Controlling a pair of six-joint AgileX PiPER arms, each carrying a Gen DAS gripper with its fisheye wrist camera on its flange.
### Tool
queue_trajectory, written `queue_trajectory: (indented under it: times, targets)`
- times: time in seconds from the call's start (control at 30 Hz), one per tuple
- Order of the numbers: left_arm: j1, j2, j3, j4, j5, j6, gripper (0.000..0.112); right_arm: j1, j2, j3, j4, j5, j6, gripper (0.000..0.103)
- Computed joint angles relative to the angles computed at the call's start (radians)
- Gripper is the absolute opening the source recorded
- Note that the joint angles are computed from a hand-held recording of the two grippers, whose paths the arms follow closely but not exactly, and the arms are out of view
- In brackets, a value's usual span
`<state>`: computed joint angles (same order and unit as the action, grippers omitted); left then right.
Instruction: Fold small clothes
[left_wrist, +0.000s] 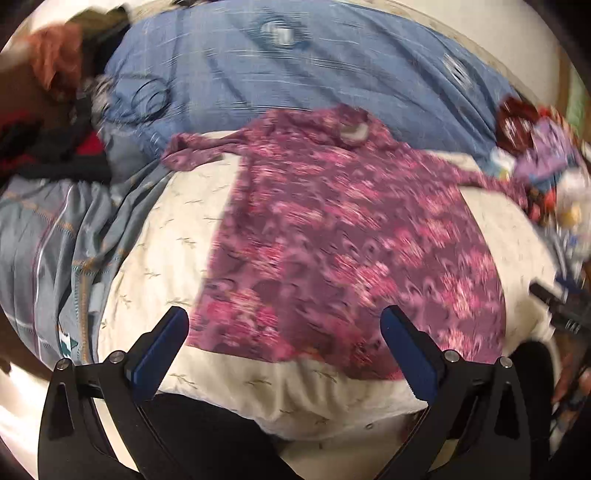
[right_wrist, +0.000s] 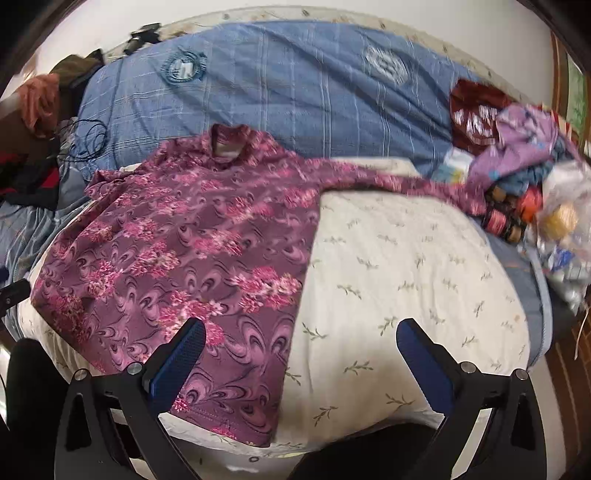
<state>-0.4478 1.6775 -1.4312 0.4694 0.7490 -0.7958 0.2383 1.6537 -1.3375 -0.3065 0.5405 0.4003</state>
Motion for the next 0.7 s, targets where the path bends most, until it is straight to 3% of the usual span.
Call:
queue_trajectory:
  times: [0.23, 0.33, 0.4, 0.47, 0.53, 0.57, 0.6, 0.63, 0.67, 0.7]
  targets:
    - [0.226, 0.013, -0.030, -0.248, 0.006, 0.168, 0.103, -0.136, 0.088, -0.043, 0.493, 0.048, -0.398, 0.103]
    - [0.299, 0.056, -0.040, -0.500, 0.005, 0.321, 0.103, -0.126, 0.137, -0.069, 0.570, 0.084, -0.456, 0.102]
    - [0.313, 0.087, -0.047, -0.596, 0.012, 0.376, 0.103, -0.114, 0.173, -0.088, 0.621, 0.104, -0.501, 0.095]
    - [0.303, 0.126, -0.079, -0.608, 0.032, 0.380, 0.103, -0.101, 0.199, -0.100, 0.647, 0.112, -0.527, 0.092]
    - [0.288, 0.163, -0.119, -0.579, 0.047, 0.368, 0.103, -0.087, 0.182, -0.064, 0.646, 0.056, -0.555, 0.086]
    - [0.289, 0.179, -0.136, -0.582, 0.050, 0.374, 0.103, -0.085, 0.177, -0.055, 0.646, 0.042, -0.567, 0.071]
    - [0.291, 0.197, -0.155, -0.597, 0.054, 0.385, 0.103, -0.082, 0.171, -0.046, 0.631, 0.028, -0.569, 0.042]
    - [0.298, 0.216, -0.175, -0.621, 0.061, 0.402, 0.101, -0.086, 0.169, -0.045, 0.642, 0.025, -0.605, 0.021]
    - [0.303, 0.231, -0.192, -0.648, 0.066, 0.417, 0.087, -0.096, 0.171, -0.050, 0.671, 0.037, -0.646, 0.005]
    - [0.314, 0.251, -0.213, -0.689, 0.075, 0.451, 0.064, -0.115, 0.172, -0.052, 0.732, 0.049, -0.708, 0.004]
